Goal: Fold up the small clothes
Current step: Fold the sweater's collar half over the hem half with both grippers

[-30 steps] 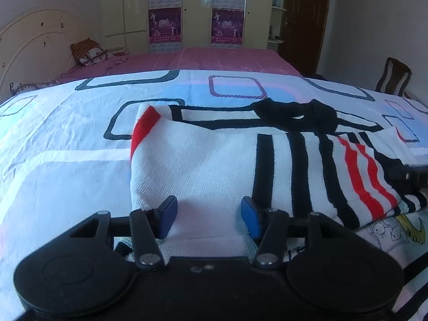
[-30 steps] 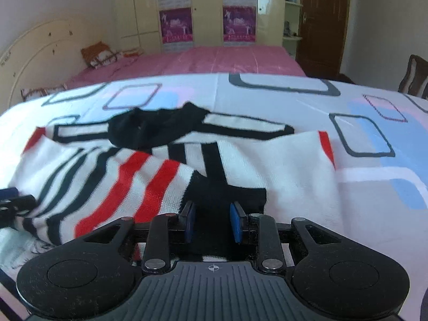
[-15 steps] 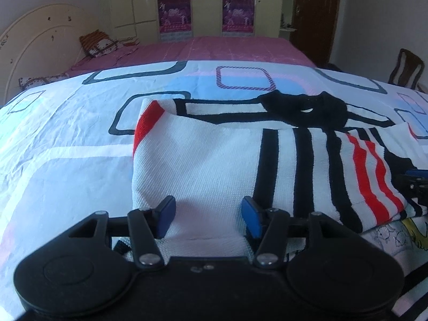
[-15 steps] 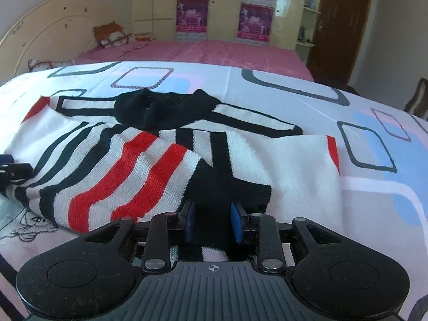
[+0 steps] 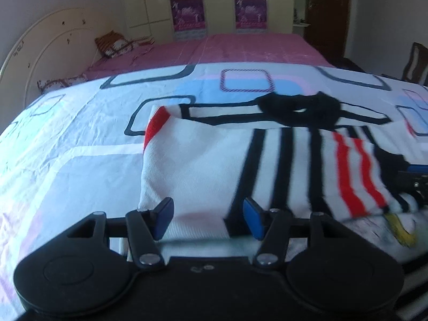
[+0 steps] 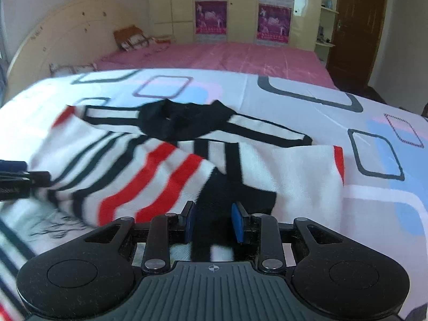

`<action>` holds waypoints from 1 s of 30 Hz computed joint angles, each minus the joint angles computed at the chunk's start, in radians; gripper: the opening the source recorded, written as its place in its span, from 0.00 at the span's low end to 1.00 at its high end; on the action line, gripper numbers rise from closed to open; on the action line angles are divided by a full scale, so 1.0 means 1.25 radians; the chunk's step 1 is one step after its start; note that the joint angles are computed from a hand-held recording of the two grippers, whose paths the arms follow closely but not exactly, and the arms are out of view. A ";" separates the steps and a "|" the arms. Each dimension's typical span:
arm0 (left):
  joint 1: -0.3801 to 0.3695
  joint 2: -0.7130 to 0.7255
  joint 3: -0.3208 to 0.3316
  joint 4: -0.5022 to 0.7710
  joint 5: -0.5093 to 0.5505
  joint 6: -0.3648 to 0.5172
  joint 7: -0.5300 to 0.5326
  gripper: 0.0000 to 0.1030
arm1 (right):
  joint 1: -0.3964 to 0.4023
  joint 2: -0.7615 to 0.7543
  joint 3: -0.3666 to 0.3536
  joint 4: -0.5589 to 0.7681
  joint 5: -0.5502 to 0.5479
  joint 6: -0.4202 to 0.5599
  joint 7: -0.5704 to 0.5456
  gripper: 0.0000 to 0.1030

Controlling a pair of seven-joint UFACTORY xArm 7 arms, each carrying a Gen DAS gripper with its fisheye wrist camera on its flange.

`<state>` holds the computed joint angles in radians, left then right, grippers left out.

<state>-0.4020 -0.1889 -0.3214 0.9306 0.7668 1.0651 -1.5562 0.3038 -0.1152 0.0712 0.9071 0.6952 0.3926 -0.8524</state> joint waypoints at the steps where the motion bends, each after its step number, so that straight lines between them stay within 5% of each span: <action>1: -0.007 -0.010 -0.008 0.000 -0.004 0.010 -0.002 0.56 | 0.003 -0.024 -0.005 -0.016 0.023 0.012 -0.022 0.29; 8: -0.043 -0.075 -0.059 -0.017 -0.032 0.036 -0.017 0.58 | 0.033 -0.203 -0.044 -0.151 0.044 0.055 -0.022 0.30; 15: -0.070 -0.160 -0.106 -0.077 -0.081 0.030 -0.020 0.59 | 0.040 -0.394 -0.036 -0.297 -0.070 0.070 0.119 0.31; 17: -0.078 -0.193 -0.117 -0.103 -0.109 0.020 -0.022 0.59 | 0.040 -0.455 -0.030 -0.337 -0.106 0.082 0.163 0.41; 18: -0.081 -0.207 -0.125 -0.115 -0.124 0.018 -0.024 0.59 | 0.039 -0.487 -0.025 -0.358 -0.122 0.082 0.185 0.59; 19: -0.084 -0.220 -0.132 -0.124 -0.137 0.016 -0.024 0.59 | 0.040 -0.523 -0.020 -0.382 -0.135 0.079 0.204 0.63; 30: -0.123 -0.322 -0.210 -0.183 -0.265 0.035 -0.034 0.59 | 0.037 -0.820 -0.027 -0.512 -0.290 0.220 0.369 0.63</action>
<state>-0.5558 -0.5915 -0.5837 0.7018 0.4362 1.1084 -1.5989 0.3498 -1.1397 0.0369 0.2675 0.3332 0.6674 -0.3913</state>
